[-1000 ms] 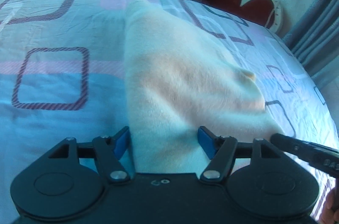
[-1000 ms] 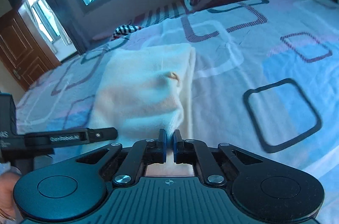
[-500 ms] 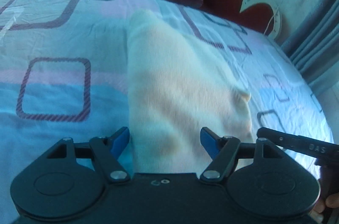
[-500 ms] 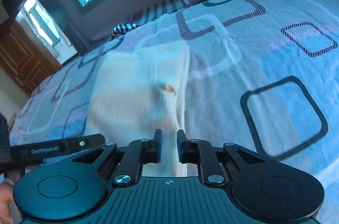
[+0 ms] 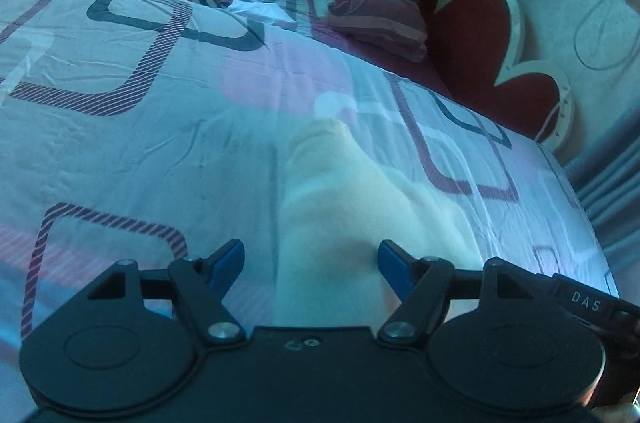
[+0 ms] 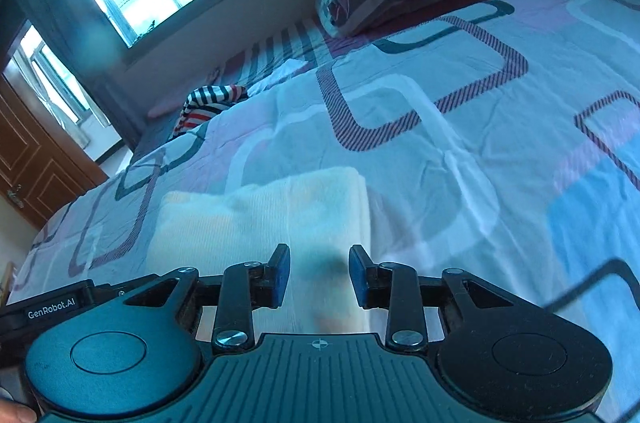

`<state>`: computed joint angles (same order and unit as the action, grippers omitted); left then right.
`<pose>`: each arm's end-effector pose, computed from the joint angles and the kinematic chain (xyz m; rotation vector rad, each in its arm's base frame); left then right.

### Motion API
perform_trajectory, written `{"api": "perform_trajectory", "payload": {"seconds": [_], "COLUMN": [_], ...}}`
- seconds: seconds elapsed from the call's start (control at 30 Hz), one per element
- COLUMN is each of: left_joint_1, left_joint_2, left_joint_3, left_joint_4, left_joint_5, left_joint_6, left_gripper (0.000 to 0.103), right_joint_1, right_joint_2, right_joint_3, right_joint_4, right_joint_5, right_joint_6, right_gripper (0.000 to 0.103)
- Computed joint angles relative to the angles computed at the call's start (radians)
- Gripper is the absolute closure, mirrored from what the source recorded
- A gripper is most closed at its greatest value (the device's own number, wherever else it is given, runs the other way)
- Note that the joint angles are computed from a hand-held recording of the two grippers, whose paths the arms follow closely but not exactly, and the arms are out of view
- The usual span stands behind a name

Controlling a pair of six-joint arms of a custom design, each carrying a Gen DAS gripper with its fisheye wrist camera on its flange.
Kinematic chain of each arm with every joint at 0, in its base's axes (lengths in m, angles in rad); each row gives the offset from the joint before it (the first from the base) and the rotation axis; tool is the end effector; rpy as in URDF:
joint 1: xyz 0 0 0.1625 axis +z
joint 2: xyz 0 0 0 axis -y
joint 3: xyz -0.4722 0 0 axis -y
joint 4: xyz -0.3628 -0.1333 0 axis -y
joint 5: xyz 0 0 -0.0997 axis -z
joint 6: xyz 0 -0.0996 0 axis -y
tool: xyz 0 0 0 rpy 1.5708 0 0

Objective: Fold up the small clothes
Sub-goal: 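Open the right tool and withdraw it from the folded sweater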

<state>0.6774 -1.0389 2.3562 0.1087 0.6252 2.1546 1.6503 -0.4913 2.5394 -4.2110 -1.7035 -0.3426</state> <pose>-0.0530 -0.3174 0.1462 -0.2063 2.4544 -1.1221 0.1505 -0.3767 0.0367 0.5348 -2.7689 0.8280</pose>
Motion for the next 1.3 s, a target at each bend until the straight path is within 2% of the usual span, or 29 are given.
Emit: {"api": "perform_trajectory", "payload": {"seconds": [0.1,0.23,0.33,0.4,0.43,0.5,0.6,0.63,0.8,0.83,0.9,0.97,1.1,1.3], "left_joint_1": [0.088,0.152,0.151,0.136,0.138,0.141,0.118,0.116,0.159,0.168,0.168,0.158,0.136,0.07], "left_joint_2": [-0.028,-0.018,0.017,0.037,0.031,0.012,0.013,0.018,0.028,0.036,0.043,0.056,0.075,0.099], "left_joint_3": [-0.031,-0.055,-0.053,-0.055,-0.054,-0.055,-0.064,-0.07,-0.098,-0.102,-0.099,-0.101,-0.107,-0.097], "left_joint_4": [-0.058,-0.099,-0.118,-0.111,-0.11,-0.093,-0.066,-0.063,-0.075,-0.072,-0.085,-0.076,-0.029,0.063], "left_joint_5": [0.025,0.038,0.016,-0.003,0.003,0.02,-0.015,-0.028,-0.013,-0.007,-0.016,-0.032,-0.048,-0.079], "left_joint_6": [0.089,0.148,0.157,0.163,0.157,0.136,0.115,0.112,0.132,0.137,0.154,0.161,0.108,0.015], "left_gripper": [0.031,0.031,0.03,0.03,0.03,0.03,0.031,0.031,0.027,0.026,0.026,0.025,0.024,0.026], "right_joint_1": [0.048,0.094,0.091,0.069,0.06,0.041,0.048,0.045,0.084,0.091,0.106,0.085,0.085,0.067], "right_joint_2": [0.037,0.109,0.167,0.202,0.204,0.188,0.173,0.162,0.167,0.173,0.194,0.202,0.195,0.14], "right_joint_3": [-0.067,-0.154,-0.213,-0.222,-0.225,-0.216,-0.211,-0.201,-0.191,-0.2,-0.235,-0.243,-0.242,-0.176], "right_joint_4": [-0.013,-0.024,-0.019,-0.087,-0.092,-0.073,-0.061,-0.063,-0.102,-0.099,-0.068,-0.058,-0.042,-0.039], "right_joint_5": [-0.055,-0.134,-0.216,-0.226,-0.235,-0.212,-0.209,-0.181,-0.131,-0.142,-0.212,-0.206,-0.214,-0.169], "right_joint_6": [-0.046,-0.146,-0.22,-0.252,-0.257,-0.239,-0.269,-0.258,-0.251,-0.261,-0.284,-0.277,-0.275,-0.196], "right_gripper": [0.071,0.071,0.071,0.07,0.065,0.064,0.064,0.064,0.064,0.064,0.064,0.064,0.064,0.064]}}
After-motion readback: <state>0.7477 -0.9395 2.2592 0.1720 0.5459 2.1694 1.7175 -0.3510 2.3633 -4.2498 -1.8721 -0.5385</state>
